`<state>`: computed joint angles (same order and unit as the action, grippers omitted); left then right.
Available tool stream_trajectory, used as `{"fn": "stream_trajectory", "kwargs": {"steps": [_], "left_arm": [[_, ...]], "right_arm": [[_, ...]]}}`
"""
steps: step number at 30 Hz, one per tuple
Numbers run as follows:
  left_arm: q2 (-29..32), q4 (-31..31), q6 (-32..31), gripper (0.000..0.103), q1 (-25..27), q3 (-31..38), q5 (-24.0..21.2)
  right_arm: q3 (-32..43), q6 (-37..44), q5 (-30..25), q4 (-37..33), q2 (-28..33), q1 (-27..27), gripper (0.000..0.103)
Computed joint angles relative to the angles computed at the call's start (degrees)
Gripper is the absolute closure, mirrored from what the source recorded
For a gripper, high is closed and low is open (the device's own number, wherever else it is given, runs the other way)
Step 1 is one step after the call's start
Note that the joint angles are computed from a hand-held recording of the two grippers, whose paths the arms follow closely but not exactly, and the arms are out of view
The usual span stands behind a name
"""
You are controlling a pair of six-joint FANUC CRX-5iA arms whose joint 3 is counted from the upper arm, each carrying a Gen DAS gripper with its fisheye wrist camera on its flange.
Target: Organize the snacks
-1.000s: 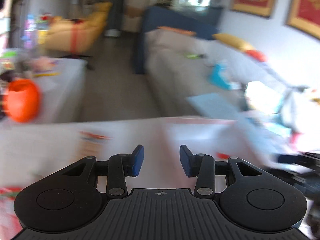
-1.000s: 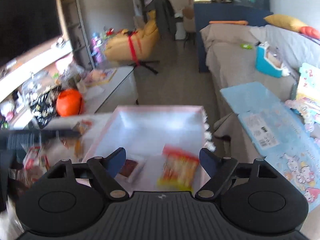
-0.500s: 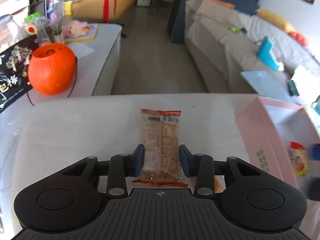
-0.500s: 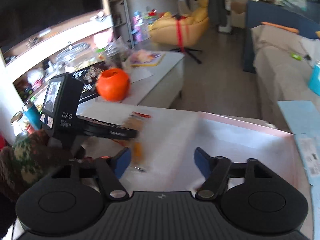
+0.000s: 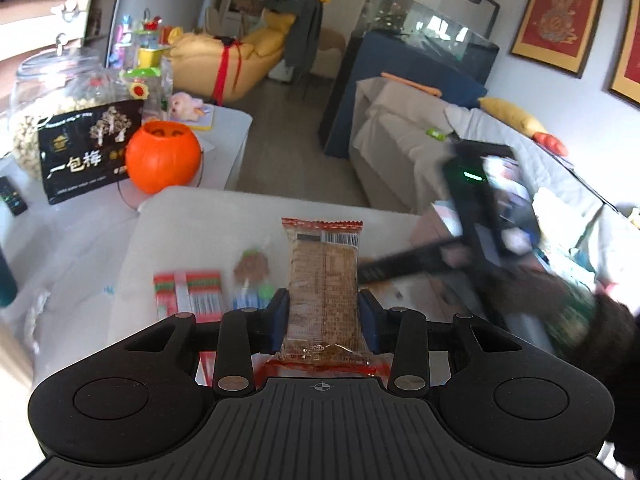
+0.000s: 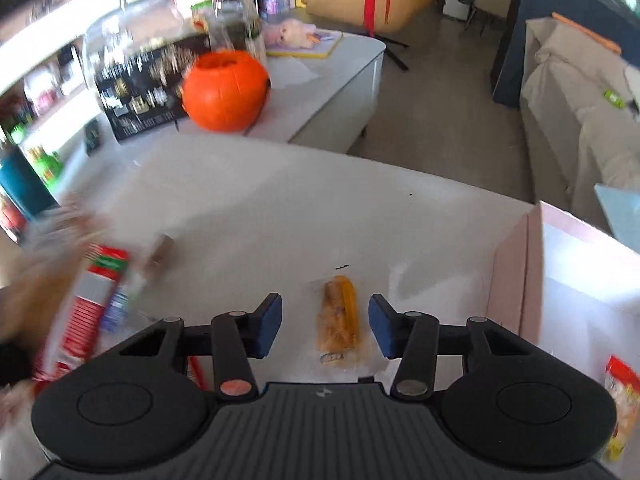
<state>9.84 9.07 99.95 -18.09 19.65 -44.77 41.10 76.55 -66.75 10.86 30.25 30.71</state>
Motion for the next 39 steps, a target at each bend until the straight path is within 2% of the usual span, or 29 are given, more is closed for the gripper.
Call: {"fn": "stream_trajectory", "kwargs": {"steps": [2, 3, 4, 5, 7, 9, 11, 13, 16, 20, 24, 30, 35, 39], "left_arm": [[-2.21, -1.48, 1.61, 0.061, -1.02, -2.82, 1.08], [-3.43, -1.3, 1.95, 0.061, -1.33, -4.66, 1.64], [-4.72, -0.37, 2.07, 0.061, -1.37, -6.97, 2.59], [-5.36, 0.5, 2.68, 0.061, -1.37, -8.35, 3.2], [-7.16, 1.82, 3.78, 0.061, -1.4, -11.26, 3.84], [-8.23, -1.12, 7.22, 0.061, -2.54, -12.01, 3.23], [-8.5, -4.1, 9.53, 0.061, -4.06, -11.66, 1.55], [-8.65, -2.98, 8.53, 0.061, -4.82, -12.56, 1.17], [-8.14, -1.84, 8.03, 0.061, -5.94, -13.08, 1.76], [-5.35, 2.74, 3.19, 0.061, -7.49, -12.17, 2.66], [-1.25, 7.55, -2.95, 0.061, -9.31, -9.44, 2.17], [2.25, 13.29, -10.33, 0.061, -10.61, -7.44, 0.35], [3.45, 12.41, -11.16, 0.061, -11.15, -5.08, -3.7], [4.74, 21.3, -18.5, 0.061, -10.92, -5.17, -5.0]], "right_arm": [[0.56, 0.1, -0.84, 1.78, 1.31, 0.38, 0.07], [0.89, 0.67, -1.55, 0.49, 1.29, 0.08, 0.073], [0.37, 1.28, -1.19, -0.76, 0.62, -0.19, 0.081], [0.34, 2.71, -2.12, -2.28, -0.05, -0.4, 0.083], [-5.8, 3.38, 1.22, -2.17, -4.66, 0.03, 0.083], [-11.68, 6.06, 4.03, -3.59, -9.86, 0.11, 0.083], [-14.93, 8.97, 3.49, -8.0, -14.22, -0.76, 0.083], [-18.36, 11.21, 2.7, -11.17, -18.35, -1.64, 0.083], [-27.26, 11.24, 5.09, -10.68, -26.07, -1.9, 0.083], [-37.69, 8.22, 8.9, -7.7, -34.5, -2.39, 0.083], [-43.97, 3.07, 10.54, -4.9, -39.03, -3.91, 0.083], [-48.63, -0.96, 12.58, -4.22, -41.98, -6.84, 0.082], [-51.39, -1.75, 14.81, -3.81, -43.12, -7.86, 0.082], [-52.4, -2.25, 16.33, -4.35, -43.93, -8.3, 0.082]]}}
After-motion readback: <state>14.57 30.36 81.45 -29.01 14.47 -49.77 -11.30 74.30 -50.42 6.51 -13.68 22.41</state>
